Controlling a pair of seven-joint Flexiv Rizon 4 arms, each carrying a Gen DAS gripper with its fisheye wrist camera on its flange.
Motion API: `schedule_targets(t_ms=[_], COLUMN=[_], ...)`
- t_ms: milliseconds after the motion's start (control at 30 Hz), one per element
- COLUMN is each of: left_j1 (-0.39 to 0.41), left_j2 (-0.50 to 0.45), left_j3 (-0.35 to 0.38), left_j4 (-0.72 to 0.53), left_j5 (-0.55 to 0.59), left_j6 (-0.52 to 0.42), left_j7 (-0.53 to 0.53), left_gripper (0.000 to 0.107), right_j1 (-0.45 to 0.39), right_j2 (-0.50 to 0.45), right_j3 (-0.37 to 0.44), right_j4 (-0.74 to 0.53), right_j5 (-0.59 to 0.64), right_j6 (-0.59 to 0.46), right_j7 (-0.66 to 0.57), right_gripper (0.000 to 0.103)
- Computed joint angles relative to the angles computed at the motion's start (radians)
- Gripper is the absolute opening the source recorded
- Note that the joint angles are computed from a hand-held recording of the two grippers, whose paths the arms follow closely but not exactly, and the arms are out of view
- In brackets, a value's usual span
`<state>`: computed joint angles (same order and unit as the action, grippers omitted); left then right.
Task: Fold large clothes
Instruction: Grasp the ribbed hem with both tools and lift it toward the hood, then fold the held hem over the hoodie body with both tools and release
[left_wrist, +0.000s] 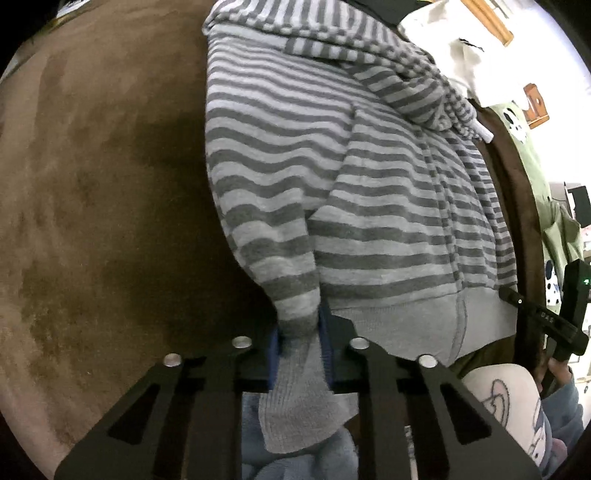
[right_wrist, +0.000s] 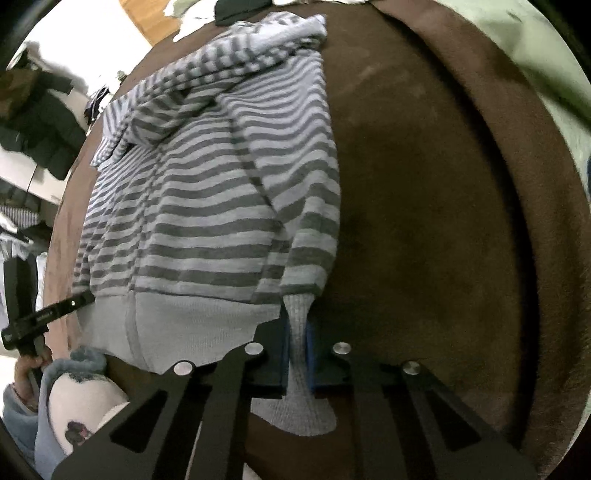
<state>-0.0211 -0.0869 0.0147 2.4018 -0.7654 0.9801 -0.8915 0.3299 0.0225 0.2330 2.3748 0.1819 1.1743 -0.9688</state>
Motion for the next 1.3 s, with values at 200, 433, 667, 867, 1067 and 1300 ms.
schedule_targets(t_ms=[200,433,667,867,1067,1300], left_j1=[-0.004,-0.040,-0.060,-0.083,-0.051,-0.022], left_j2=[0.046,0.101,0.117,0.061,-0.075,-0.294], left_j3=[0.004,0.008,0.010,-0.018,-0.071,-0.085], left_j4=[0.016,-0.016,-0.091,-0.187,-0.347,-0.574], left_j5=[-0.216,-0.129,-0.095,-0.192,-0.181,0.018], left_j6=[-0.020,0.066,0.170,0.306,0.397,0.450], left_j7=[0.059,0.011,0.004,0.077,0.058,-0.109], left_gripper=[0.017,0.017,0.016,0.016,0.015,0.015], right_j1=[0.000,-0.012,-0.036,-0.092,-0.098,-0.098], right_j2=[0.042,0.082,0.066,-0.041,-0.197,-0.385], right_j3=[-0.003,-0.021,-0.045,-0.087,-0.128,-0.162], right_j4=[0.003,-0.014,-0.075,-0.163,-0.366,-0.592], right_j5=[0.030,0.017,-0.052,-0.315,-0.416,-0.433], right_j6=[0.045,0.096,0.174,0.321,0.306,0.242], right_j7=[0.003,0.030,0.060,0.176,0.156,0.155], right_gripper=[0.007,0.007,0.007,0.006,0.006,0.006])
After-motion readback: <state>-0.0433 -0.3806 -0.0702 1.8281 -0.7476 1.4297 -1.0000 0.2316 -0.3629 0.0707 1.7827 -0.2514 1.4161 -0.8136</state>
